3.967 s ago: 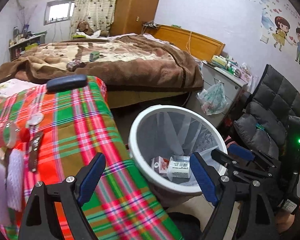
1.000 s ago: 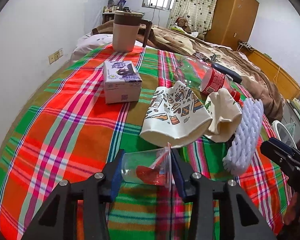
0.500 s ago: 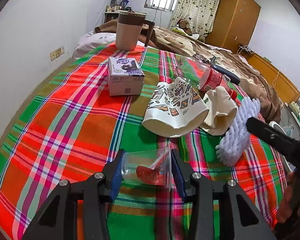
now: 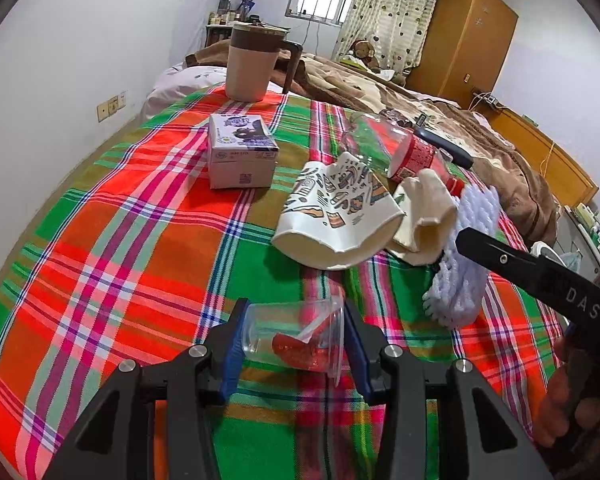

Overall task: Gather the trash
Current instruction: 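Grasp the white foam mesh sleeve with the right gripper while the left holds the cup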

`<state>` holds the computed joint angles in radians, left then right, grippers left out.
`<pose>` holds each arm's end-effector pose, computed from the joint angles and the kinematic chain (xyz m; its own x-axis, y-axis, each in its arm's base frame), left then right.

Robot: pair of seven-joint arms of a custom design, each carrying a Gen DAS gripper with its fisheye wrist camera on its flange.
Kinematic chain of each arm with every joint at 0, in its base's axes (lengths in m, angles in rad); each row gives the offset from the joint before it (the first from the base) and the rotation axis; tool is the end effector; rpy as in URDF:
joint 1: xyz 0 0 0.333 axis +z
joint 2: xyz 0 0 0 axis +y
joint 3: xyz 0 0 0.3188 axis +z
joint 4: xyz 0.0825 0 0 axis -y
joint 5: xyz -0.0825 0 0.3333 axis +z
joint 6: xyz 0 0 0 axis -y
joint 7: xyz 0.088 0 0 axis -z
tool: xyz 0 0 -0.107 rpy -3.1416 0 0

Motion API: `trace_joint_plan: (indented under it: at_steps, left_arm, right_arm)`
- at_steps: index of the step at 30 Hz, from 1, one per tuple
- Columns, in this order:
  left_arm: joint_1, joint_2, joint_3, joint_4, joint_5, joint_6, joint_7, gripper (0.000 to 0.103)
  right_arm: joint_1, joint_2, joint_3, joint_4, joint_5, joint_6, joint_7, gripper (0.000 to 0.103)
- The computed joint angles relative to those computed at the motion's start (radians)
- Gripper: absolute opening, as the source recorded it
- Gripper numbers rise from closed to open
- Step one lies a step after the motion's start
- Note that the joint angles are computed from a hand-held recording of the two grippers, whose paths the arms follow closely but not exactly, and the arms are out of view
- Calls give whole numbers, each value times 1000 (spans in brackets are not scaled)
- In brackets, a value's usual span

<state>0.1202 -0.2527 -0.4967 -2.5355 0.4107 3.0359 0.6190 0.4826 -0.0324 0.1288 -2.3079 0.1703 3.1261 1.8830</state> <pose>0.3984 -0.2013 0.4667 0.0667 -0.9744 0.2146 -0.7387 -0.1928 -0.6459 0.4315 0.2854 0.4958 0.2601 -0.9012 -0.3466 -0.7439 0.0418 -0.6670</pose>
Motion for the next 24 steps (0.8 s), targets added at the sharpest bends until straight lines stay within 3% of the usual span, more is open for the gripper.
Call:
trace_joint_plan:
  at_steps: [2, 5, 14, 17, 24]
  left_arm:
    - [-7, -2, 2, 1, -3, -2, 2, 45]
    - [-8, -8, -6, 3, -1, -6, -5, 45]
    - [-21, -16, -21, 15, 5, -15, -15, 45]
    - [-22, -21, -28, 21, 11, -18, -19, 45]
    - [-26, -29, -39, 35, 21, -22, -25, 45]
  right_arm:
    - [24, -3, -9, -4, 92, 11, -81, 29]
    - [57, -12, -24, -8, 223, 13, -202, 27]
    - [116, -47, -63, -29, 424, 13, -383, 26]
    - [163, -57, -100, -17, 571, -13, -514, 26]
    - [173, -99, -112, -45, 673, -22, -616, 26]
